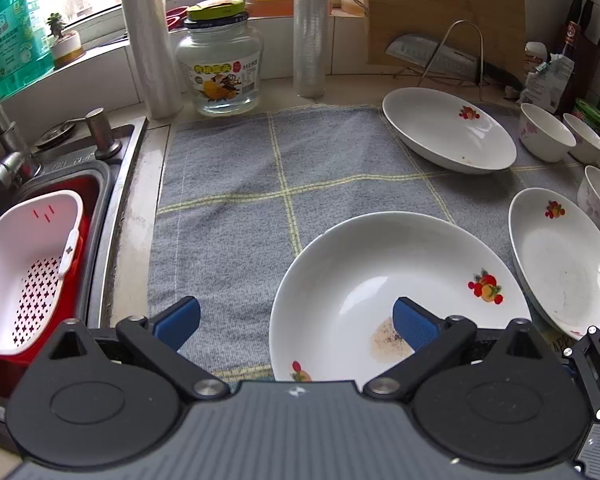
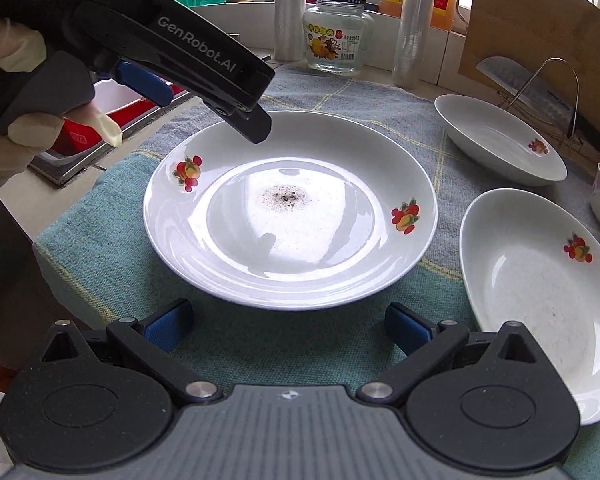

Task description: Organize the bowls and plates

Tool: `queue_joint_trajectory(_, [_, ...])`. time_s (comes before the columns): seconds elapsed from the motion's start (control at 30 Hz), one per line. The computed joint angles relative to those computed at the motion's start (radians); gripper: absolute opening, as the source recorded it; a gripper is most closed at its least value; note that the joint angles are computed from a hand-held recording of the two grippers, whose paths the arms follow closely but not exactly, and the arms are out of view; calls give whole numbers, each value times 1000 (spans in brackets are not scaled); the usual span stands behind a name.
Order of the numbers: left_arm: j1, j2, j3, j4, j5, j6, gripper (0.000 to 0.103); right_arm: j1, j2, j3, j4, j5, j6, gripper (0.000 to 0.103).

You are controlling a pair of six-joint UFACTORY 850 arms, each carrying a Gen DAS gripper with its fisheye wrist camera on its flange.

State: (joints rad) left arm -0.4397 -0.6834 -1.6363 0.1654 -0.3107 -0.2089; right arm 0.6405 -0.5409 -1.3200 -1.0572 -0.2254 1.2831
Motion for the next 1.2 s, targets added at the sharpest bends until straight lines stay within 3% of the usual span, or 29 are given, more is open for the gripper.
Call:
queue_joint_trajectory(0.27, [3,-106,-147,-223,-81,339,102,8,10,39,-375,4,381,103])
queue_joint_trajectory(0.57, [17,-170,-234,-365,-178,570,102,13,-4,17,-323,-13,343,103])
queue_joint_trajectory(0.73, [29,-194,-265,-451,-218,685,102,11,-11,13,-383,-13,400,103])
queue_joint_trajectory(0.93, [48,-220,-316,-567,-285,843,93,3,-10,19,-465,7,461,103])
queue_joint_trajectory(1.1, [60,-272,-410,-604,-390,919,82,-3,-11,19,-503,15,489,103])
queue_joint_trajectory(1.2, [64,-303,-468,-594,-450,928,80,-7,-12,18,-505,22,483,103])
